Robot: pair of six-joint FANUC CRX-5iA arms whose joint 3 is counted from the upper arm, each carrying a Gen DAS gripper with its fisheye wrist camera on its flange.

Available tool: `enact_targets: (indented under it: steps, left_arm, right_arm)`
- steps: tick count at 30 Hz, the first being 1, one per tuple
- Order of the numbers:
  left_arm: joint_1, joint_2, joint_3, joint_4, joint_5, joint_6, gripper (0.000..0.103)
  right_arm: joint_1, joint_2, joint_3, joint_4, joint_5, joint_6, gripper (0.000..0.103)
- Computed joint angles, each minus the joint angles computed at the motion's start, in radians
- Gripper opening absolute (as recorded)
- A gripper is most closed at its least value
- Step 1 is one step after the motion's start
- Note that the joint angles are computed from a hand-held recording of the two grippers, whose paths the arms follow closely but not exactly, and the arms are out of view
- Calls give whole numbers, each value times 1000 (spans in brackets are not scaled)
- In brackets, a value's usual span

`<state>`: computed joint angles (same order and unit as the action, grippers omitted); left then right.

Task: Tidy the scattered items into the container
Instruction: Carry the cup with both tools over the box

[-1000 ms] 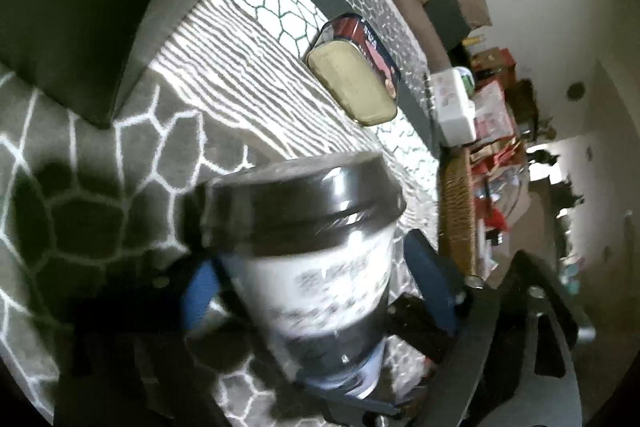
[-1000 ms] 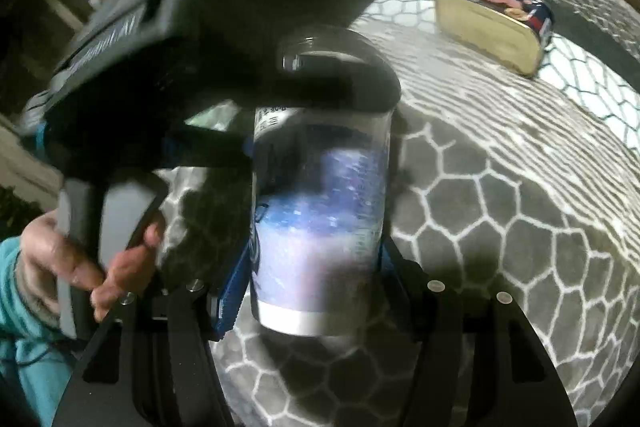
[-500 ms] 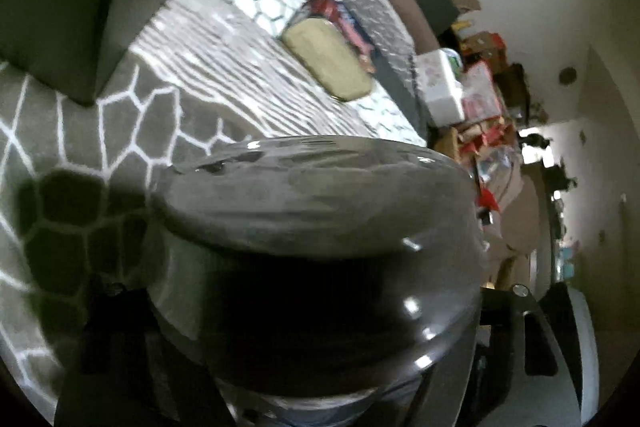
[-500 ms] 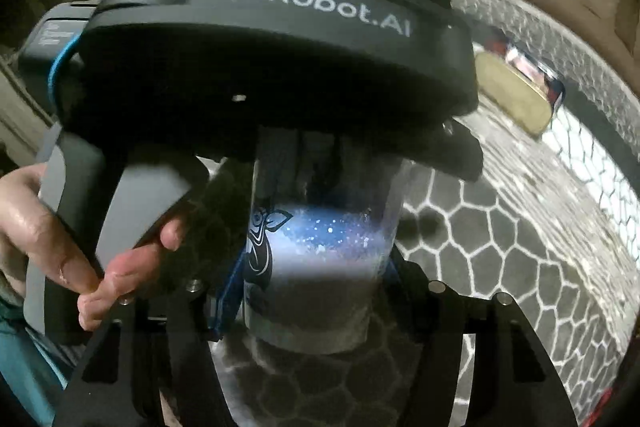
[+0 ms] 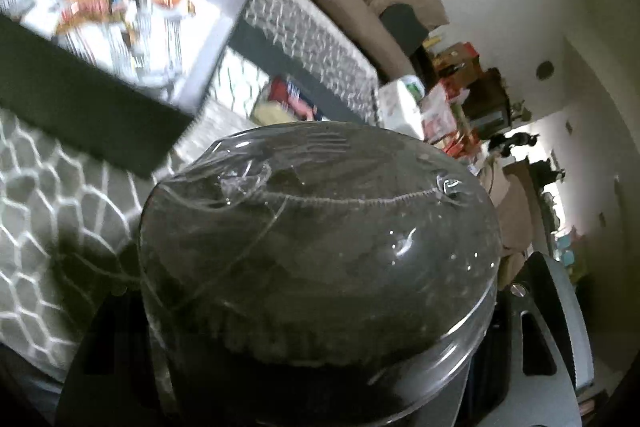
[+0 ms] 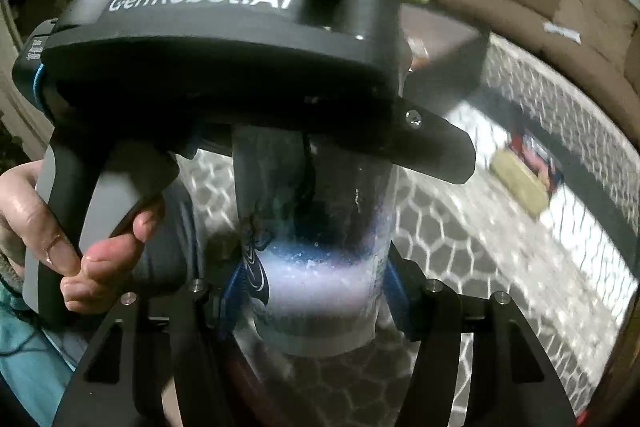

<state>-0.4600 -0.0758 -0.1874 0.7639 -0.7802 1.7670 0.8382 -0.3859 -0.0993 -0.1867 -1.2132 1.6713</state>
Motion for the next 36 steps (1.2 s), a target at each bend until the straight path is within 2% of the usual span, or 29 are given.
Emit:
enact_targets:
  steps: [3,9,17,25,31,36]
  left_arm:
    - [56,-13,31,3,-46,-22,68]
    - [198,-6,111,13,-153,-72,68]
    - [374,59,210,-22,-263,-76,68]
    - [485,174,255,-20,-285,-93,68]
    - [522,217,226,-19,-249,-101,67]
    - [537,250,238,-75,-267,-83,68]
  right_arm:
    - [8,17,53,6,-17,24,62]
    - [28,225,281,16,-45,70,62]
    - [16,547,672,-68,-194,105,62]
    - [37,829,1002,-56,-345,127,62]
    - [26,1016,1224,-68,-442,138,62]
    - [-16,1079,1274,-162,-484,77,62]
